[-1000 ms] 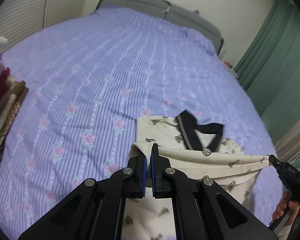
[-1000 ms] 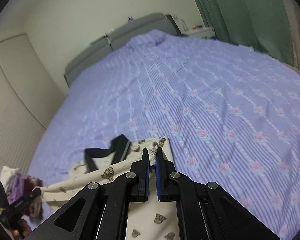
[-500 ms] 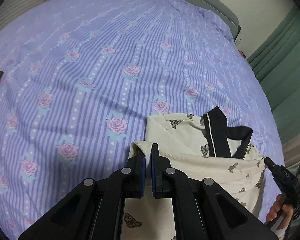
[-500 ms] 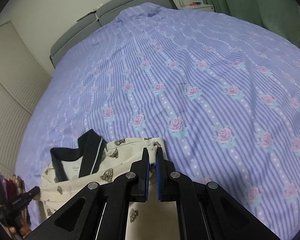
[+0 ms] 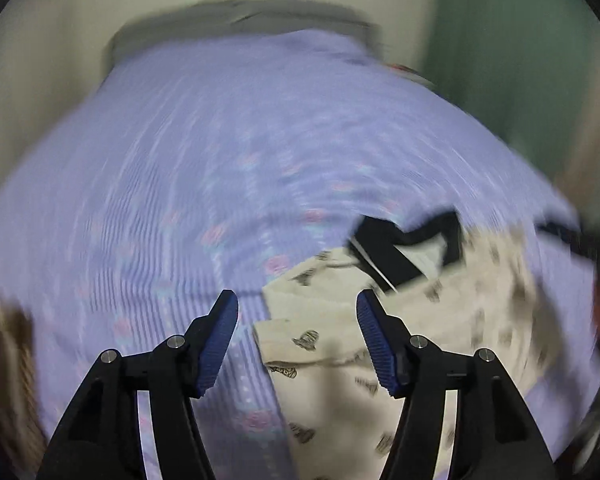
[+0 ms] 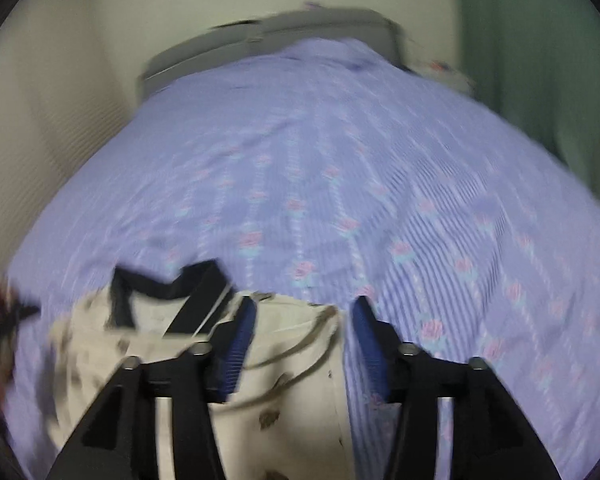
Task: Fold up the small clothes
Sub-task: 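Lift the hem with both tools and fold it toward the collar, then lower the folded hem onto the collar and open both tools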
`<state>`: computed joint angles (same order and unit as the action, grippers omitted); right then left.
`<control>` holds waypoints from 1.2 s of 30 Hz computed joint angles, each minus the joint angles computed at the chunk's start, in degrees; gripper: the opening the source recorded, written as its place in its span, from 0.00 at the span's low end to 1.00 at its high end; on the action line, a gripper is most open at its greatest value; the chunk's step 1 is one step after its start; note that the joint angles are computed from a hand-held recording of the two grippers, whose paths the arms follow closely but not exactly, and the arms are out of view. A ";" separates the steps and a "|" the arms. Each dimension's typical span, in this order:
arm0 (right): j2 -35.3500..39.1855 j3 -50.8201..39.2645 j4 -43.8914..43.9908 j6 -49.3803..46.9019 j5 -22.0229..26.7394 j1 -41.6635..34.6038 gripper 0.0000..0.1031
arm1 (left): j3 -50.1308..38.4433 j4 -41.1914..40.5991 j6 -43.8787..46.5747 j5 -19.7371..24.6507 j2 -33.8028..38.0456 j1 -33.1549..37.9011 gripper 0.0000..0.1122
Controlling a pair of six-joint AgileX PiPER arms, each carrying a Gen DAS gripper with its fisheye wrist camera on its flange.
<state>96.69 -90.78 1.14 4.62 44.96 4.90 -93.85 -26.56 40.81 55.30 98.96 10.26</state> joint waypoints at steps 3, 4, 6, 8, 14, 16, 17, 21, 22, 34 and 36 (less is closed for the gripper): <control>-3.47 3.10 1.60 -12.16 -0.36 1.50 0.60 | 2.79 -2.84 12.17 1.91 -1.91 -0.66 0.54; -4.19 3.74 3.03 -16.86 0.20 1.69 0.61 | 3.22 -3.13 15.29 2.93 -2.10 -1.04 0.54; -4.91 4.57 4.54 -25.02 1.41 2.43 0.66 | 3.63 -3.51 19.74 4.12 -1.88 -2.14 0.54; -5.11 5.24 3.09 -28.56 1.52 4.05 0.66 | 3.18 -2.99 21.99 5.44 -0.91 -3.43 0.54; -0.89 1.36 7.85 -39.53 7.53 5.46 0.66 | -2.29 -0.48 21.56 8.56 5.14 -6.16 0.54; 0.91 0.01 7.05 -40.18 8.87 6.32 0.66 | -2.48 0.58 21.77 7.77 6.00 -6.69 0.54; 1.74 -0.24 6.88 -41.25 9.11 6.69 0.66 | -2.51 0.75 22.03 7.59 6.40 -6.82 0.54; 3.51 0.33 4.77 -42.27 8.38 8.13 0.66 | -4.00 2.11 21.57 7.84 8.41 -7.87 0.54; 3.68 0.95 3.15 -41.54 7.11 8.74 0.66 | -3.83 2.56 21.71 7.23 8.65 -8.26 0.54; 7.52 -2.09 0.95 -37.53 3.54 7.07 0.66 | -10.25 3.74 18.77 8.83 13.40 -8.07 0.33; 9.46 -4.95 2.30 -37.71 5.89 6.21 0.66 | -11.54 4.23 18.24 9.47 14.26 -8.06 0.31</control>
<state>106.15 -95.73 3.44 -33.08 50.85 11.11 -105.38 -22.34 59.05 64.78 113.22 2.20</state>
